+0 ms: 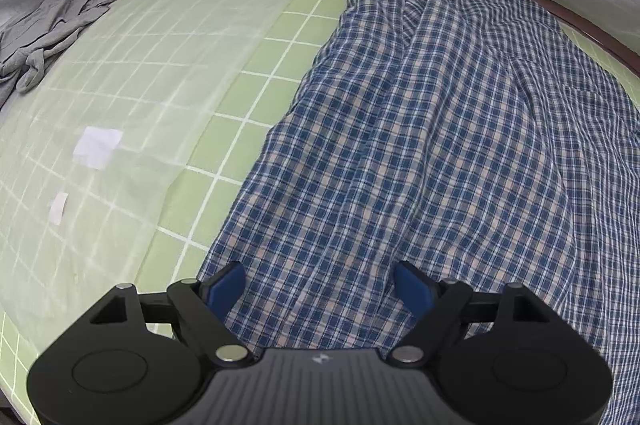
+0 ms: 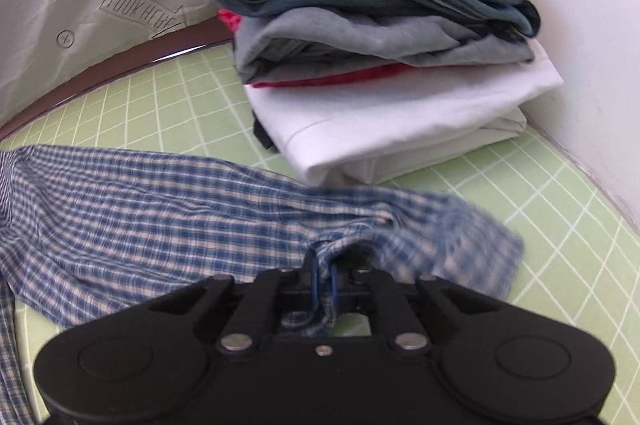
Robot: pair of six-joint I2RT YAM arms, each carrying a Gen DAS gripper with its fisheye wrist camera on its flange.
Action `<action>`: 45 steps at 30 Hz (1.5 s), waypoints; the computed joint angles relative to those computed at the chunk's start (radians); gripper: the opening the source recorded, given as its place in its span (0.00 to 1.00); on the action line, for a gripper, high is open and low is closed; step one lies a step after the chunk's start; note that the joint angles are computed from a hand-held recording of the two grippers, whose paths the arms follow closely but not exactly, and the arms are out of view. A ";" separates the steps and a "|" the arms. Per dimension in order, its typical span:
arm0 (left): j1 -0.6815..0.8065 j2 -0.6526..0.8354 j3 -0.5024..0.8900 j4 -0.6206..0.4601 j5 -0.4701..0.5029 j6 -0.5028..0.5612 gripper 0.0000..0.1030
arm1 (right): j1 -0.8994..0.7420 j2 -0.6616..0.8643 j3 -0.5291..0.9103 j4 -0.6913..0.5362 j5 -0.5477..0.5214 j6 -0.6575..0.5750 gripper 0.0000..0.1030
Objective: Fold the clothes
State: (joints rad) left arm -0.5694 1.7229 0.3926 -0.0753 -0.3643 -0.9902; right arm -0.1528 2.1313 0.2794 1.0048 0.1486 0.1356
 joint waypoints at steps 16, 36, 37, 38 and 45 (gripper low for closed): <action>0.271 -0.295 -0.216 0.115 0.063 0.268 0.80 | 0.686 -0.232 0.279 -0.341 0.149 0.197 0.06; 0.184 -0.292 -0.138 0.037 -0.016 0.300 0.80 | 0.780 -0.344 0.055 -0.312 0.175 0.269 1.00; 0.153 -0.263 -0.118 0.041 -0.018 0.289 0.80 | 0.759 -0.358 0.015 -0.299 0.202 0.281 1.00; 0.123 -0.233 -0.097 0.044 -0.019 0.280 0.80 | 0.745 -0.350 -0.019 -0.289 0.238 0.305 1.00; -0.028 -0.027 0.104 0.025 -0.059 0.303 0.80 | 0.550 -0.176 -0.168 -0.118 0.290 0.412 1.00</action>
State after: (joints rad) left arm -0.5971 1.6961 0.4965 -0.0503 -0.4232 -0.6869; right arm 0.3970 1.9555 0.1116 0.8871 0.4384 0.5472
